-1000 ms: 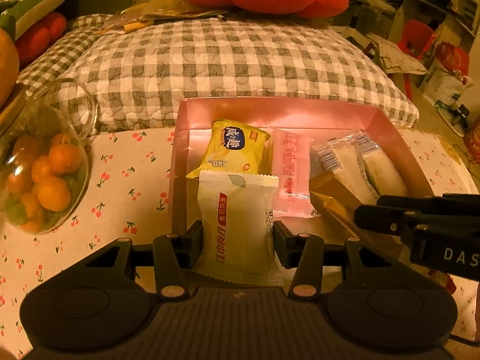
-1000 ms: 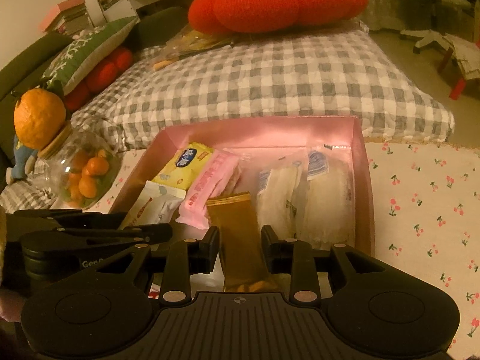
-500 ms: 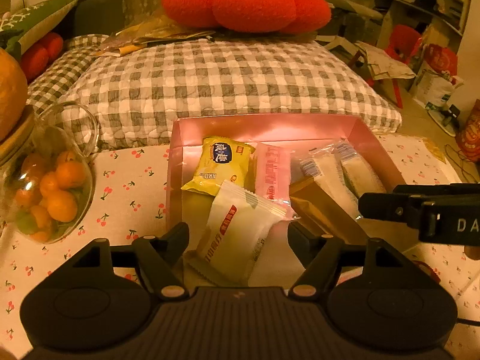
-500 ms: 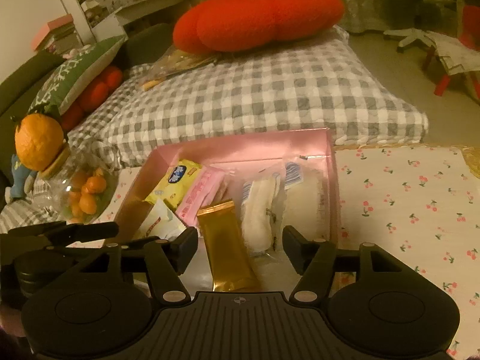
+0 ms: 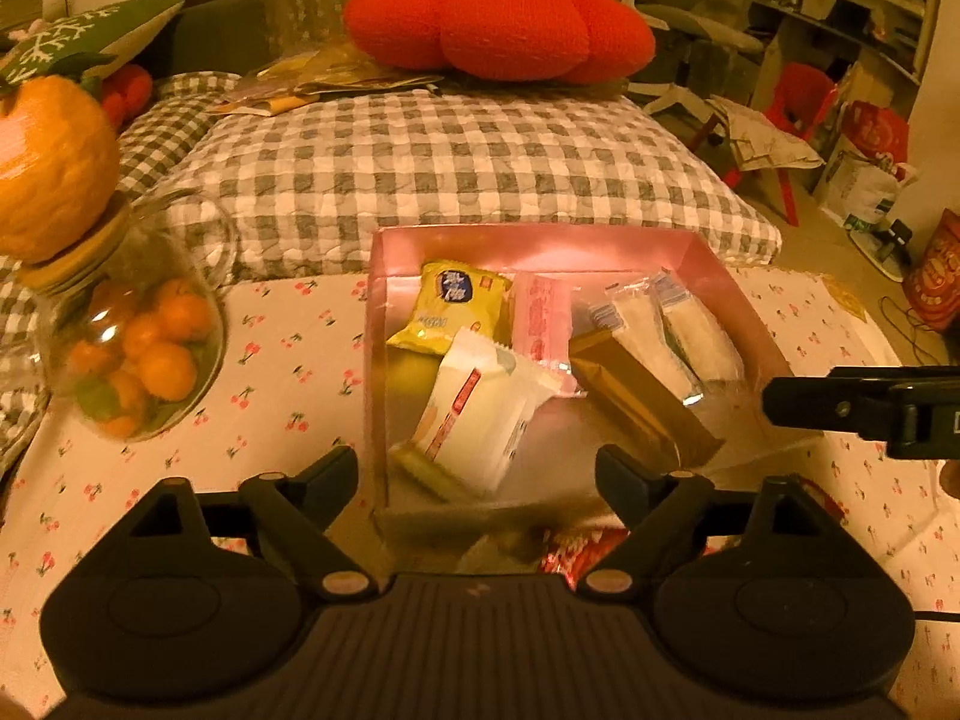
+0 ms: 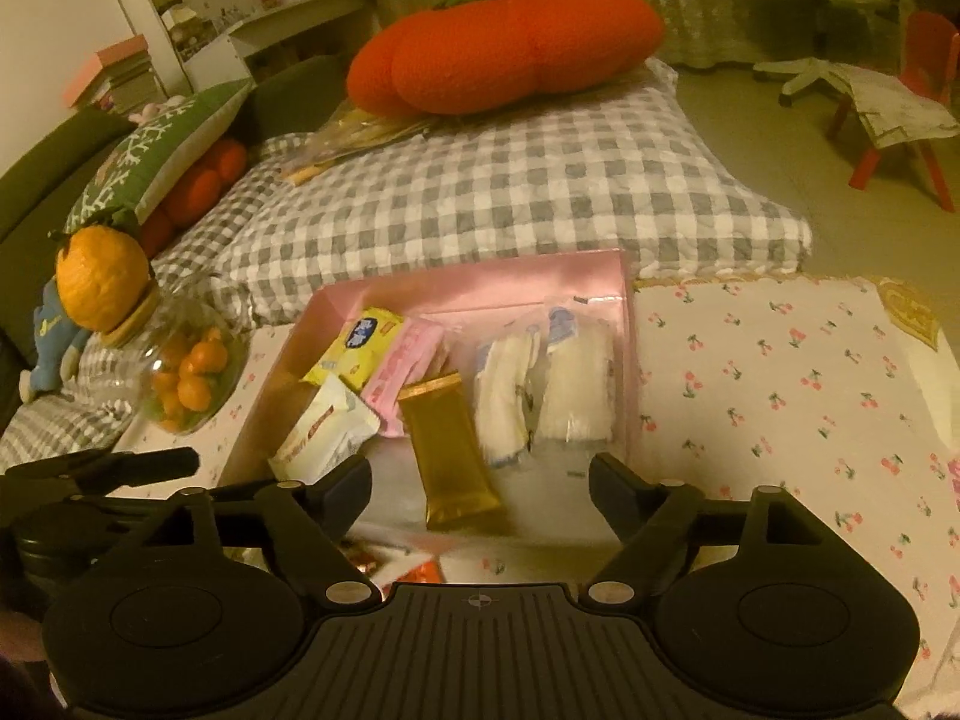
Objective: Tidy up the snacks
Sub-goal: 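Withdraw both tools from the box toward the remaining snacks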
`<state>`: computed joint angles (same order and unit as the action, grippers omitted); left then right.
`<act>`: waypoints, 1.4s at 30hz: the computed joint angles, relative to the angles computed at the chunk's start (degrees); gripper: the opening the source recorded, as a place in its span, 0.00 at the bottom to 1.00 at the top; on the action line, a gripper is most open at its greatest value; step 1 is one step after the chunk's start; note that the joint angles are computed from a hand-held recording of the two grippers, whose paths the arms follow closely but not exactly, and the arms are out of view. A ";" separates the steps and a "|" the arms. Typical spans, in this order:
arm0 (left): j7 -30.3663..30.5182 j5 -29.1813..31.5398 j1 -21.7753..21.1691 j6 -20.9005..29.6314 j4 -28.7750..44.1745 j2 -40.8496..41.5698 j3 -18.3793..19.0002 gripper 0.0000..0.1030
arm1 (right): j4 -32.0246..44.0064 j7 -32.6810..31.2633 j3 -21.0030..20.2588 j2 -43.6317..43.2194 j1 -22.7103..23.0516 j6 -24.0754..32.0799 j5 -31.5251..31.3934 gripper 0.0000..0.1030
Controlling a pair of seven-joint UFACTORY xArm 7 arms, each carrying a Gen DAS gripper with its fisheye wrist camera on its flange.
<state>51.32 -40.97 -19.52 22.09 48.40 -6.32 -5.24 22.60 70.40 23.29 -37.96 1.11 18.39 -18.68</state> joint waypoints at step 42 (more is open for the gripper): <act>2.64 -0.47 -4.47 -12.83 -16.34 -6.73 11.17 0.98 | -5.06 6.99 4.27 -4.84 16.08 17.84 -1.59 0.87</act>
<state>53.96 -41.44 -23.99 9.26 32.06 -13.05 5.93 17.54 77.39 27.56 -42.80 17.19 36.23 -20.28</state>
